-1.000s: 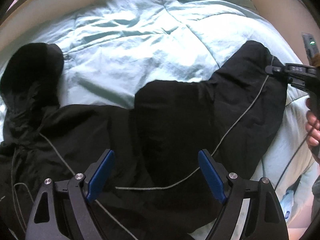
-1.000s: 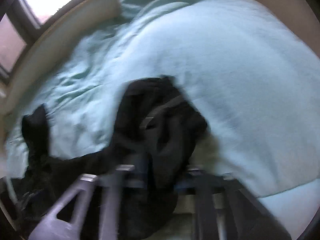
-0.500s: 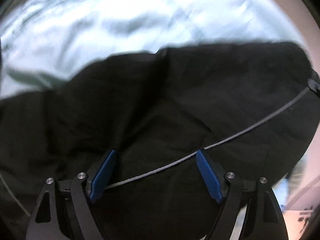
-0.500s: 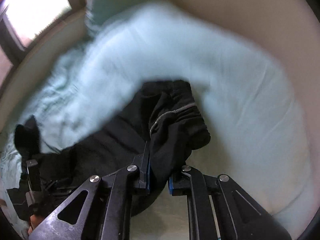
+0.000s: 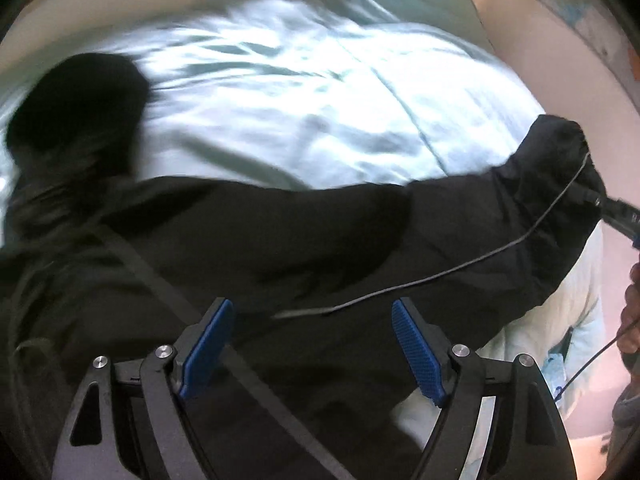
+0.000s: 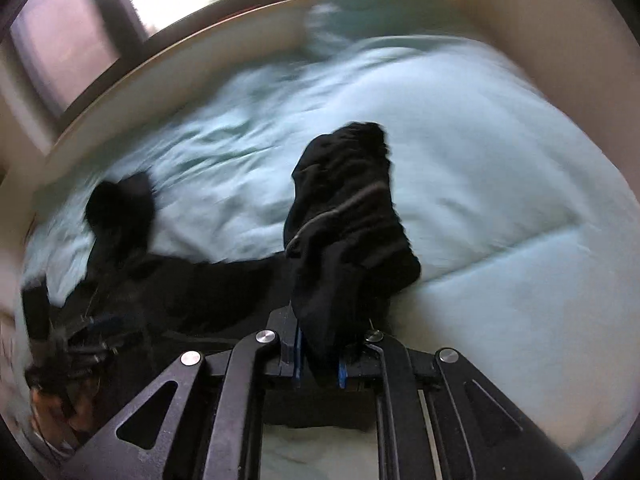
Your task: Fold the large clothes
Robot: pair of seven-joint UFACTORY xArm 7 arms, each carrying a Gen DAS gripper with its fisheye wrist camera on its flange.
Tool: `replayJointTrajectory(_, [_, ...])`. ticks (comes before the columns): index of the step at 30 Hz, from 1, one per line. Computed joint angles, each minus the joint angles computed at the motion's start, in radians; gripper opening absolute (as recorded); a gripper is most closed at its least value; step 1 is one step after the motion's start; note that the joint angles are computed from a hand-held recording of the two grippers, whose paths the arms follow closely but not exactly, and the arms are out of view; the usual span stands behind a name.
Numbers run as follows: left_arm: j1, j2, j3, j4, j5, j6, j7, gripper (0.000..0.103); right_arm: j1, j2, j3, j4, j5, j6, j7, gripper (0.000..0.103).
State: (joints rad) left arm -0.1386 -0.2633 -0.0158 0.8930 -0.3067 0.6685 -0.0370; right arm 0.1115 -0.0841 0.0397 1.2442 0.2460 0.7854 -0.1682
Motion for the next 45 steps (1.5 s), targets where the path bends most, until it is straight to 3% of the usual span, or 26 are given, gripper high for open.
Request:
replayJointTrajectory(8, [0.141, -0.276, 0.09, -0.215, 0.114, 0.06, -0.028, 0.082, 0.183, 0.072, 0.144, 0.013, -0.113, -0.018, 0.044, 0.014])
replayJointTrajectory(12, [0.225, -0.372, 0.14, -0.281, 0.16, 0.094, -0.009, 0.082, 0.293, 0.197, 0.197, 0.107, -0.185, -0.018, 0.112, 0.014])
replayJointTrajectory(22, [0.396, -0.485, 0.242, -0.366, 0.205, 0.14, 0.051, 0.082, 0.552, 0.531, 0.202, 0.353, -0.388, 0.076, 0.209, 0.015])
replayJointTrajectory(26, [0.445, -0.487, 0.263, -0.384, 0.209, 0.153, 0.071, 0.082, 0.63, 0.675, 0.165, 0.478, -0.424, 0.132, 0.259, 0.031])
replayJointTrajectory(28, [0.457, -0.485, 0.273, -0.391, 0.2, 0.155, 0.081, 0.082, 0.627, 0.705, 0.166, 0.499, -0.401, 0.145, 0.251, 0.039])
replayJointTrajectory(31, [0.446, -0.472, 0.292, -0.389, 0.166, 0.154, 0.115, 0.082, 0.572, 0.688, 0.202, 0.502, -0.3, 0.155, 0.197, 0.043])
replayJointTrajectory(33, [0.411, -0.458, 0.32, -0.379, 0.112, 0.153, 0.157, 0.082, 0.521, 0.625, 0.229, 0.446, -0.214, 0.129, 0.144, 0.044])
replayJointTrajectory(35, [0.369, -0.437, 0.347, -0.366, 0.046, 0.152, 0.207, 0.082, 0.477, 0.547, 0.244, 0.372, -0.142, 0.091, 0.099, 0.054])
replayJointTrajectory(37, [0.333, -0.406, 0.354, -0.35, -0.012, 0.149, 0.244, 0.082, 0.434, 0.459, 0.247, 0.289, -0.08, 0.065, 0.058, 0.054])
replayJointTrajectory(45, [0.213, -0.136, 0.346, -0.235, -0.283, 0.104, 0.392, 0.082, 0.372, 0.218, 0.188, 0.043, -0.085, 0.059, 0.114, 0.055])
